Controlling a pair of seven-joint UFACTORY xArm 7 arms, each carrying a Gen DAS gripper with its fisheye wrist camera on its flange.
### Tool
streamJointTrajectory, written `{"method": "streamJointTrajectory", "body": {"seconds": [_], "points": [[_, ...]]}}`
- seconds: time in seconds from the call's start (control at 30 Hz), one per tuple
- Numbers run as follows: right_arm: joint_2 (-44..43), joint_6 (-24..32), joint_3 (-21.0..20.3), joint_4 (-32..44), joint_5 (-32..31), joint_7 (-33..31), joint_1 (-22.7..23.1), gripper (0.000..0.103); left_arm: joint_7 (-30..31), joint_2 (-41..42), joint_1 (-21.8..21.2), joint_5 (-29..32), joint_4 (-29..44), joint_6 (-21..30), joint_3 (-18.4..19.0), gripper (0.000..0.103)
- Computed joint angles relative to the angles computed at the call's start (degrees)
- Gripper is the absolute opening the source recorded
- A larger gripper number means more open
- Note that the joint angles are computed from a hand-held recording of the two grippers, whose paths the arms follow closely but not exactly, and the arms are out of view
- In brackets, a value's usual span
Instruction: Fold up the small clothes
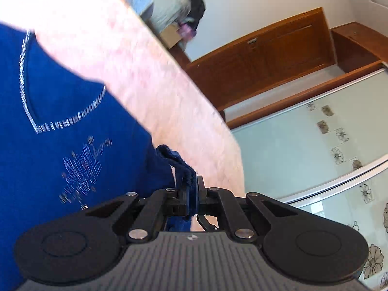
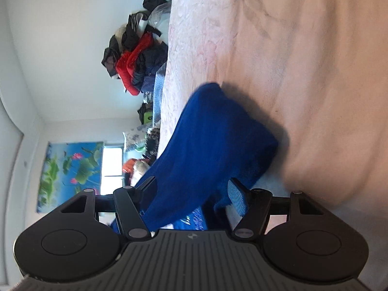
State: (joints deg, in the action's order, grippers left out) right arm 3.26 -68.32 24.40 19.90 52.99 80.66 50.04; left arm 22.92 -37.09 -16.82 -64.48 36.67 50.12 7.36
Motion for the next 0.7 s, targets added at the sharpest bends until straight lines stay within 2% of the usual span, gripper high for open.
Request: {"method": "streamJointTrajectory", "body": {"seconds": [0.07, 0.2, 0.43, 0.6, 0.7], "points": [[1.97, -2.26, -0.39, 0.63, -0.41, 2.05, -0.30, 0.065, 0.71, -1.65, 1.04, 1.11, -0.09, 0.84, 1.36, 0.004], [3.48, -2.99, -1.09, 2.03, -0.74, 2.61, -0.97, 0.065, 1.61, -3.21, 3.79, 4.84, -0.38, 1.63, 3.79, 0.004], [6.68, -4.63, -1.74, 4.54, -2.19, 5.97, -1.75, 0.066, -0.67, -3.67, 9.63, 10.20, -2.35, 0.91, 7.50, 0.004], [7.66, -3.33, -2.16, 6.13, -3.84, 6.29, -2.34, 0.067, -0.76, -5.75, 12.68, 12.52, -3.14, 3.76, 10.90, 0.004], [8.27, -2.38, -2.99, 7.30, -8.24, 8.46, -3.67, 0.070, -0.63, -6.93, 13.50, 13.06, -3.16, 5.39, 11.69, 0.004]]}}
